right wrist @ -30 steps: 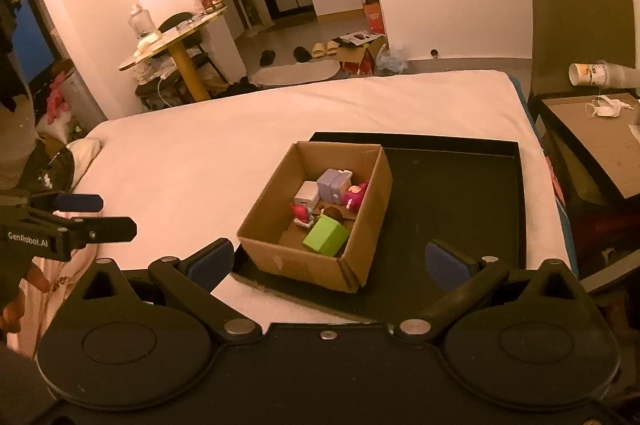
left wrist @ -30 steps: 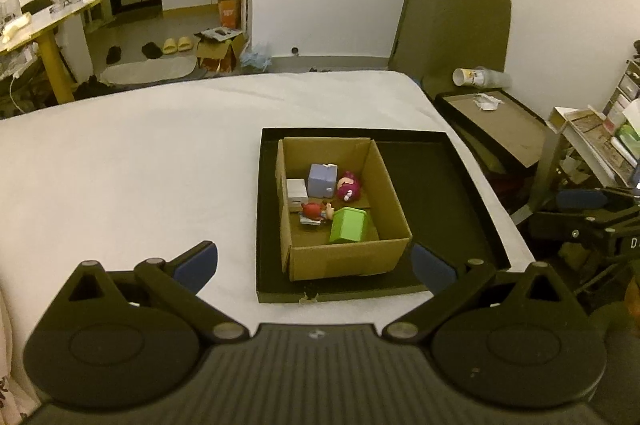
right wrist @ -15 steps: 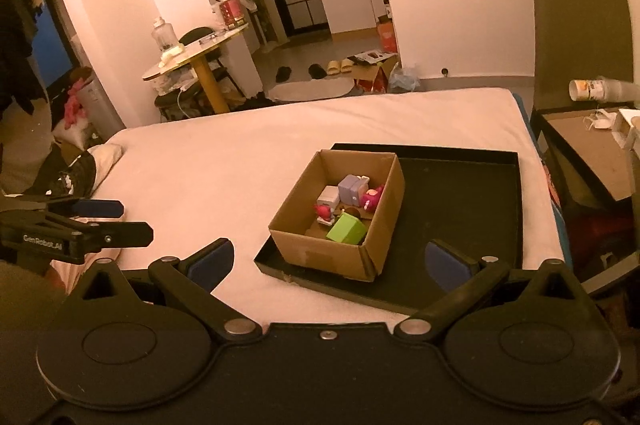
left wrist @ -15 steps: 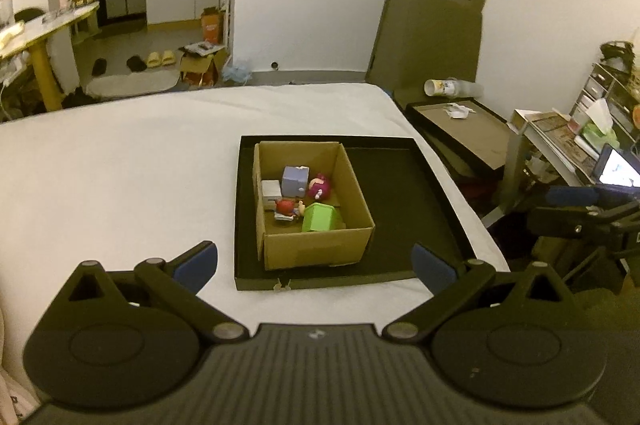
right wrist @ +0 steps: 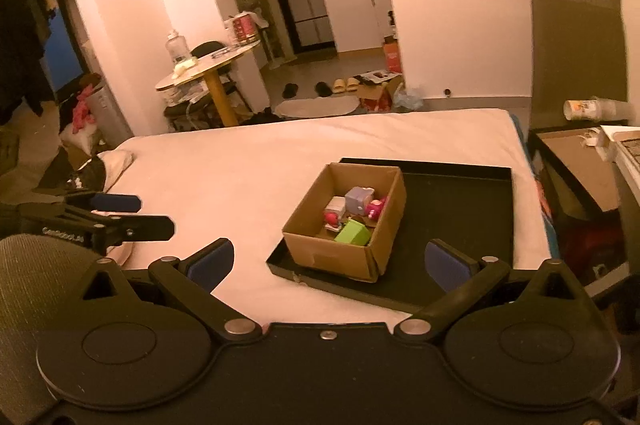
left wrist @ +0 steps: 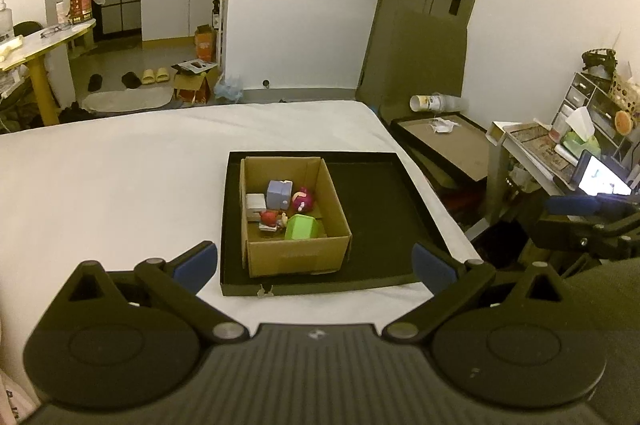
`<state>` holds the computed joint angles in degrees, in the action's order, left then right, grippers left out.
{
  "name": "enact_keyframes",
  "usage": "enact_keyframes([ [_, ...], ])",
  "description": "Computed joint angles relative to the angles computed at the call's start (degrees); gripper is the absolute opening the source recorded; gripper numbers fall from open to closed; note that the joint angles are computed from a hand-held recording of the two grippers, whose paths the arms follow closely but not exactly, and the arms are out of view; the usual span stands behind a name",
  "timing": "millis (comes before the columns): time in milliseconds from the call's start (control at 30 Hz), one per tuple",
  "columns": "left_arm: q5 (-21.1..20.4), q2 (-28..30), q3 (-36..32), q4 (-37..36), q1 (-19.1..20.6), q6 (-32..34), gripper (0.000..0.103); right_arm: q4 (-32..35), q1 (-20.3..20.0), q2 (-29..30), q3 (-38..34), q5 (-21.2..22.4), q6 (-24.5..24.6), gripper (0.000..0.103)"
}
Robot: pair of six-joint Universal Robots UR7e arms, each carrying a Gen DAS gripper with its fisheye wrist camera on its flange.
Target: Organize rigid objects
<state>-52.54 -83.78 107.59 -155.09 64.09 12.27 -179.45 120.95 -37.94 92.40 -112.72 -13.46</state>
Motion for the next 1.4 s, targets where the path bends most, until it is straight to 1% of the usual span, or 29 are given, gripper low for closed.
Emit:
enact_keyframes([
  [133,0.3,-0.4,0.3,-0.2,-0.5,-0.1,0.103,-0.5,0.1,-0.6,0.7,0.2,0.8,0.103],
  [233,-0.4,-0.9,0.4,0.1,-0.6,-0.4,0.103,-0.4,0.0,-1.0,0.9,0.5,1.2,0.103],
  [433,-0.4,-1.2,0.4,0.5,-1.0,-0.3,0.103,1.0,0.1,-0.9,0.5,0.1,2.3,0.103],
  [533,-1.6,-1.5,0.0,1.4,-0.7,-0.9,0.103,1.4,0.1,-1.0,0.5,0.0,2.6,0.103],
  [833,-1.2,-1.3,0.3,1.4,-1.1,-2.2,0.103,2.2,0.7,-1.0,0.3,-1.0,3.1,0.103],
  [1400,-1.4,-1.5,0.3,1.5,-0.8,-2.9,0.103,2.4,0.9,-1.0,0.4,-1.0,3.8,0.103],
])
